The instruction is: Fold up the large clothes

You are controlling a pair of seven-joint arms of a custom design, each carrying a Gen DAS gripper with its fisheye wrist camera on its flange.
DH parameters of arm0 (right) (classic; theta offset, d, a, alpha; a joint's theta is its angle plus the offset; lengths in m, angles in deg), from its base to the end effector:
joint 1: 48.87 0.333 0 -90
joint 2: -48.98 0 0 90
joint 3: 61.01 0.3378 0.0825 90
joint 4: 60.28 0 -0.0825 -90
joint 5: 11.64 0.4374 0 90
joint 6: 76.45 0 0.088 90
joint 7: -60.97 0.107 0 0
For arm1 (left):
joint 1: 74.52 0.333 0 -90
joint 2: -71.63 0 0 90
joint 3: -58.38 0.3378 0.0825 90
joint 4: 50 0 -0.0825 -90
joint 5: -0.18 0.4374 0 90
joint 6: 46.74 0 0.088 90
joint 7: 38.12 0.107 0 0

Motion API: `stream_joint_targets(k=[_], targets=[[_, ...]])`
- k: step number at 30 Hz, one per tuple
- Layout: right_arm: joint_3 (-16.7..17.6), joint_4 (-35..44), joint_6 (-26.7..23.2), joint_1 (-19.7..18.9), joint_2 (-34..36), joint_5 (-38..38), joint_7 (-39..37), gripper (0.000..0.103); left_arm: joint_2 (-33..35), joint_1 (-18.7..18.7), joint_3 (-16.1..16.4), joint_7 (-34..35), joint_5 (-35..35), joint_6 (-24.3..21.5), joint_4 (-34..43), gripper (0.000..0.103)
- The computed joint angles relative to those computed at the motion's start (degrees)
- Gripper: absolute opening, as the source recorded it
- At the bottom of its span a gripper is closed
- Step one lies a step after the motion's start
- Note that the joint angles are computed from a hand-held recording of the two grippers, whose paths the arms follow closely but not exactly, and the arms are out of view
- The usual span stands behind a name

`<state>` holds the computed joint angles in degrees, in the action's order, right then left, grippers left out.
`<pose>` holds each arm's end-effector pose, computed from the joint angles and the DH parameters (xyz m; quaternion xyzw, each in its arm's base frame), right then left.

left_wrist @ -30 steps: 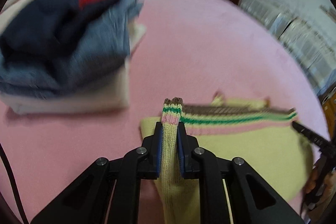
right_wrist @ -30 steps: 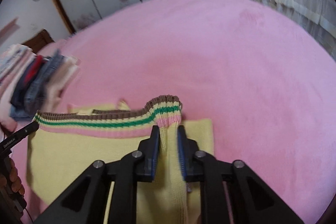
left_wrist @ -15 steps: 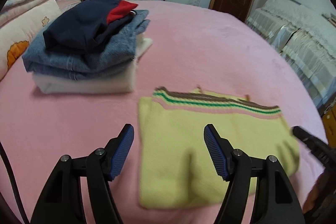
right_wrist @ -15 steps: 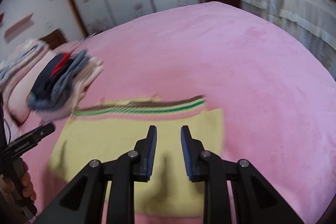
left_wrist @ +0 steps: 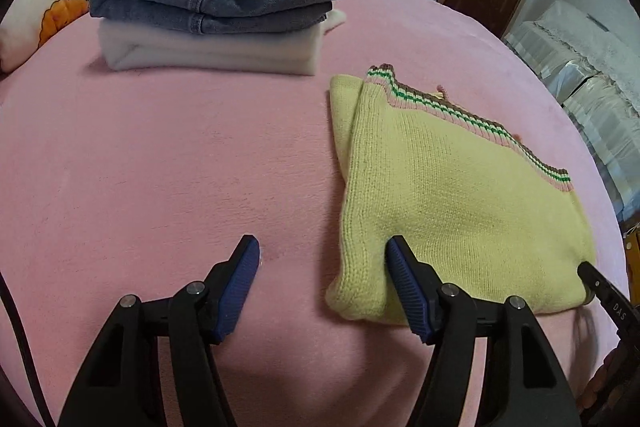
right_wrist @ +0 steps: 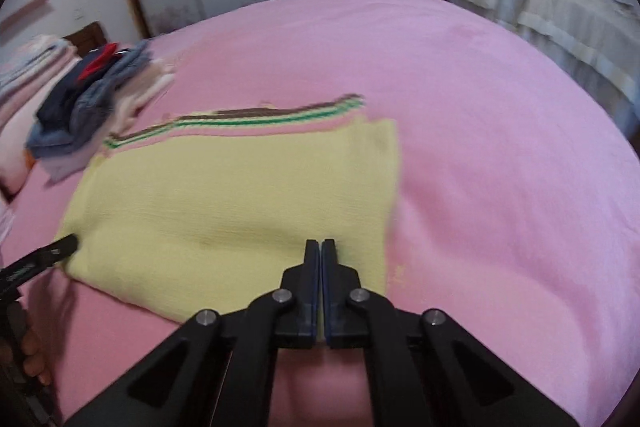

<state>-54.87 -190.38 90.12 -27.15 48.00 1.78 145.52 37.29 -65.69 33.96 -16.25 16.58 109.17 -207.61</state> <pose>0.5387 0.2690 0.4274 -0.7810 0.5334 -0.1264 0.2991 0.4086 -0.1171 0.4206 -0.8579 0.4053 -0.2242 0.2224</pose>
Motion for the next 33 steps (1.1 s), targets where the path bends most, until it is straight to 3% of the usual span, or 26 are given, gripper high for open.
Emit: stream_joint_targets(k=[3,8,12,17,24,27,33], targets=[[-0.19,-1.26,-0.25,0.04,-1.52,0.81,0.63,0.001,-0.47,-0.18,-0.32,-0.73,-0.12,-1.20,0.27,0.065],[0.07,-2.78,-0.82,0.23,-4.31,-6.83,8.35,0.004,-2.24,-2.87,1.12,-0.57,-2.71,-5.86,1.80,0.065],[-1.29,-4.71,-2.56,1.95,-8.37,-6.25,8.73,0.005,-5.89,-5.66,2.72,0.33,-4.80,-9.93,2.33,0.065],[-2.18,-7.49,-4.31,3.75,-13.66,-4.88,9.43,0.026,-11.57,-9.40,4.28,2.69,-8.62,-14.55,2.26,0.066],[-4.81,-10.76,-5.95,8.35,-20.80,-3.05,7.94,0.029,-19.28,-13.46,3.24,4.47,-11.90,-19.14,2.00,0.069],[-4.81,-11.63,-6.08,9.53,-22.63,-3.05,7.83,0.030,-22.55,-16.27,4.36,5.50,-15.02,-16.69,-0.45,0.070],[-5.05,-12.65,-4.91,12.50,-23.16,-2.50,7.26,0.030,-24.94,-23.27,9.84,10.39,-26.48,-2.58,-8.32,0.070]])
